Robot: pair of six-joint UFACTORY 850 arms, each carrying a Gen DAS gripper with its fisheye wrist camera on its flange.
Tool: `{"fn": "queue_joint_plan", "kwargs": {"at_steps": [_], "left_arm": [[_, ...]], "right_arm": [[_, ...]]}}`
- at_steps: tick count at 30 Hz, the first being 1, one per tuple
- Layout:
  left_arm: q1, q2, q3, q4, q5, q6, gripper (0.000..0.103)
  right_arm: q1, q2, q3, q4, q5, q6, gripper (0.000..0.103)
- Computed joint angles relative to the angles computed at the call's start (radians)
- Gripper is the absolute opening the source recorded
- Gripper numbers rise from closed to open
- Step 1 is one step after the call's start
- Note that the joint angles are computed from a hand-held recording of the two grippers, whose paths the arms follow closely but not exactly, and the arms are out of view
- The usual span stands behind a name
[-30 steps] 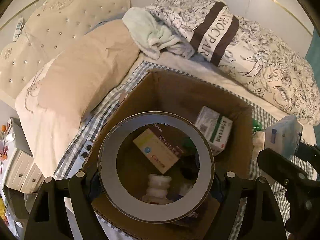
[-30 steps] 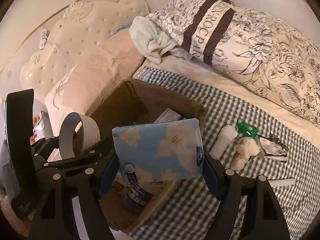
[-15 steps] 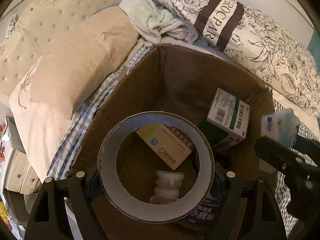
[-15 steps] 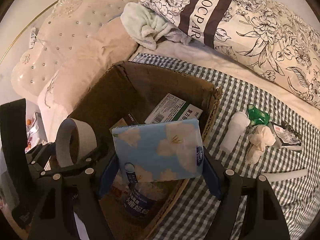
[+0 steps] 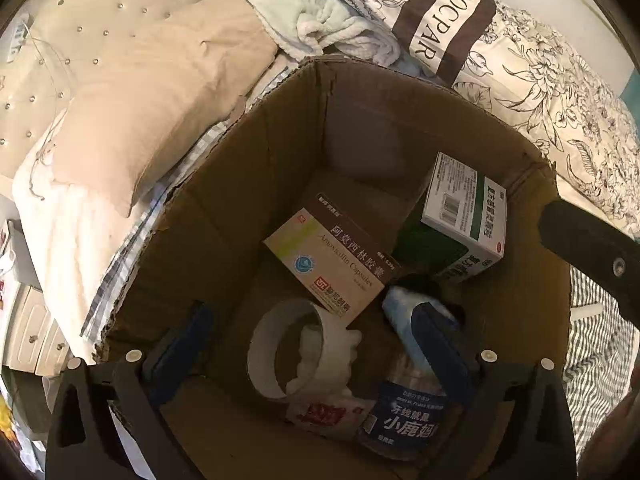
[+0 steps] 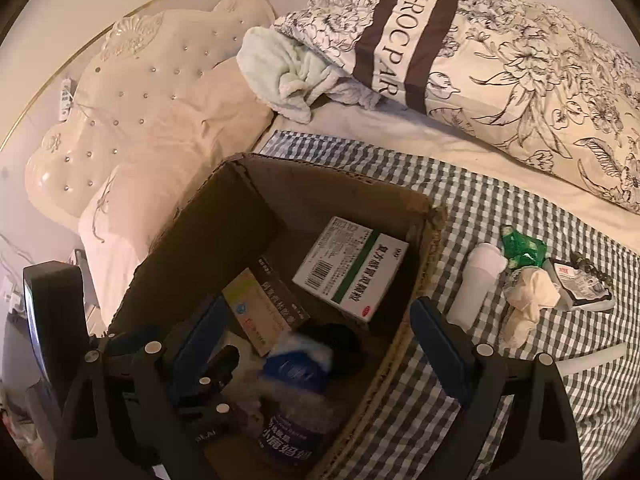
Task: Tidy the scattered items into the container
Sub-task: 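Carry the tape roll and tissue pack into the cardboard box and release, then withdraw both grippers from the box toward the long white tube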
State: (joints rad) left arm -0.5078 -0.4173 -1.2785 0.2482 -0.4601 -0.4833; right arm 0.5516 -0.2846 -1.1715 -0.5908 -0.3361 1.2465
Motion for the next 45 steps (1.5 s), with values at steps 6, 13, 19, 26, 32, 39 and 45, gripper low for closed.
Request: {"fn": "queue_joint_plan", "kwargs": {"at_steps": [6, 13, 19, 26, 32, 39, 45], "left_arm": [[-0.012, 0.009, 0.005, 0.058, 0.0, -0.046, 0.103], [-0.066, 0.026, 0.001, 0.134, -0.013, -0.111, 0.103], [-0.15, 0.001, -0.066, 0.2, -0.024, -0.138, 0.103], [-0.244, -0.043, -0.16, 0.159, -0.031, -0.093, 0.103], [-0.341, -0.1, -0.242, 0.117, -0.03, -0.038, 0.103], [-0.426, -0.207, -0.306, 0.063, -0.018, 0.041, 0.103], [-0.458, -0.325, -0.383, 0.036, -0.026, 0.092, 0.103]], "right_arm": [[-0.017, 0.068, 0.091, -0.163, 0.028, 0.211, 0.093], [-0.047, 0.187, 0.228, -0.383, 0.024, 0.481, 0.093], [-0.084, 0.304, 0.334, -0.364, -0.02, 0.471, 0.093], [-0.16, 0.493, 0.469, -0.313, -0.092, 0.436, 0.093], [-0.252, 0.648, 0.581, -0.237, -0.15, 0.363, 0.093], [-0.392, 0.754, 0.68, -0.088, -0.144, 0.215, 0.093], [-0.485, 0.738, 0.733, 0.019, -0.057, 0.132, 0.093]]}}
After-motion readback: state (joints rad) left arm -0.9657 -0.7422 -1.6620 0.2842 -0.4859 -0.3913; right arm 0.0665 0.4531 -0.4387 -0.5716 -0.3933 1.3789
